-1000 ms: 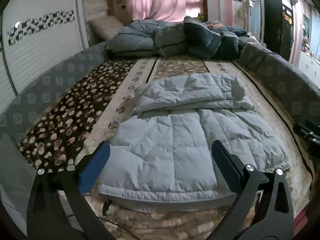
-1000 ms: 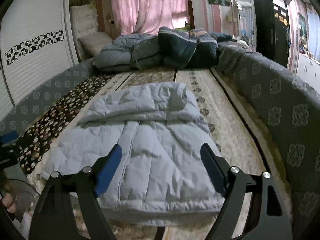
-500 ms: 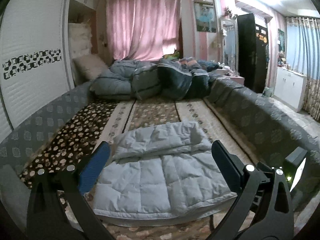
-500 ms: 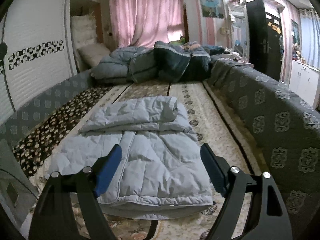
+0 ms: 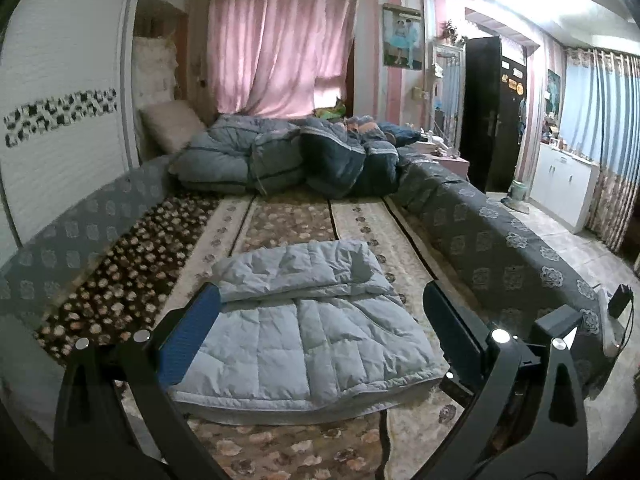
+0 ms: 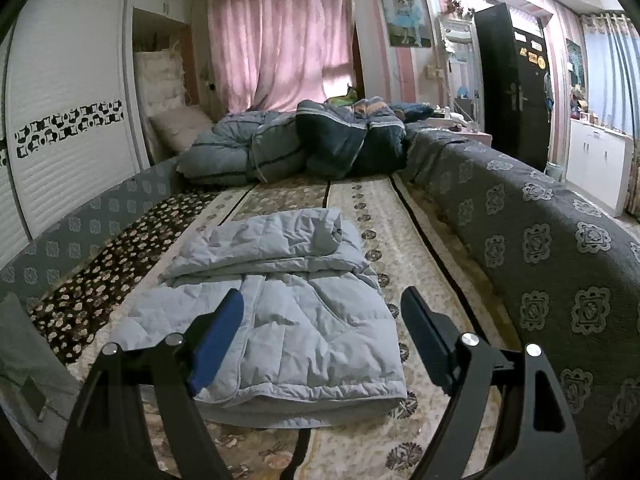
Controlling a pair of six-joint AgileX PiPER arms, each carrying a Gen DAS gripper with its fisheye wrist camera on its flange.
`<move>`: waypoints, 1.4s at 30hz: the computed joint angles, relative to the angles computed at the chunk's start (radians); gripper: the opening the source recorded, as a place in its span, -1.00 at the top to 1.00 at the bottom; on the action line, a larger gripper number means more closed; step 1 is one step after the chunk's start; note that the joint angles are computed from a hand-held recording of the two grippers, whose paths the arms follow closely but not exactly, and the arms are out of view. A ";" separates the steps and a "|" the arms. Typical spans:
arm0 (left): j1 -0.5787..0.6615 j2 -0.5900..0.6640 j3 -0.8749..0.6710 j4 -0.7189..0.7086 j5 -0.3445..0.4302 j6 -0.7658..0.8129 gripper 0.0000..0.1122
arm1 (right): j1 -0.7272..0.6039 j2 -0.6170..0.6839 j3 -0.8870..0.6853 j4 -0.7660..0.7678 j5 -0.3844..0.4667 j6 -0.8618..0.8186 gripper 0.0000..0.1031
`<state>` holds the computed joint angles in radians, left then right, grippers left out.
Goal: Fold large clothes
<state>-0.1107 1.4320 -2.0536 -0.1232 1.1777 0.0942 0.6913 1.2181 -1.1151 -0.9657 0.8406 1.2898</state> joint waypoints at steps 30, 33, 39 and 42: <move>0.435 0.359 0.531 -0.189 -0.579 0.415 -0.78 | -0.077 0.222 0.197 -0.122 -0.127 0.276 -0.73; 0.452 0.427 0.522 -0.169 -0.620 0.422 -0.78 | -0.089 0.252 0.198 -0.137 -0.136 0.288 -0.73; 0.461 0.546 0.488 -0.151 -0.667 0.435 -0.78 | -0.113 0.290 0.202 -0.149 -0.141 0.289 -0.73; 0.466 0.591 0.468 -0.131 -0.677 0.417 -0.78 | -0.125 0.309 0.201 -0.149 -0.137 0.280 -0.73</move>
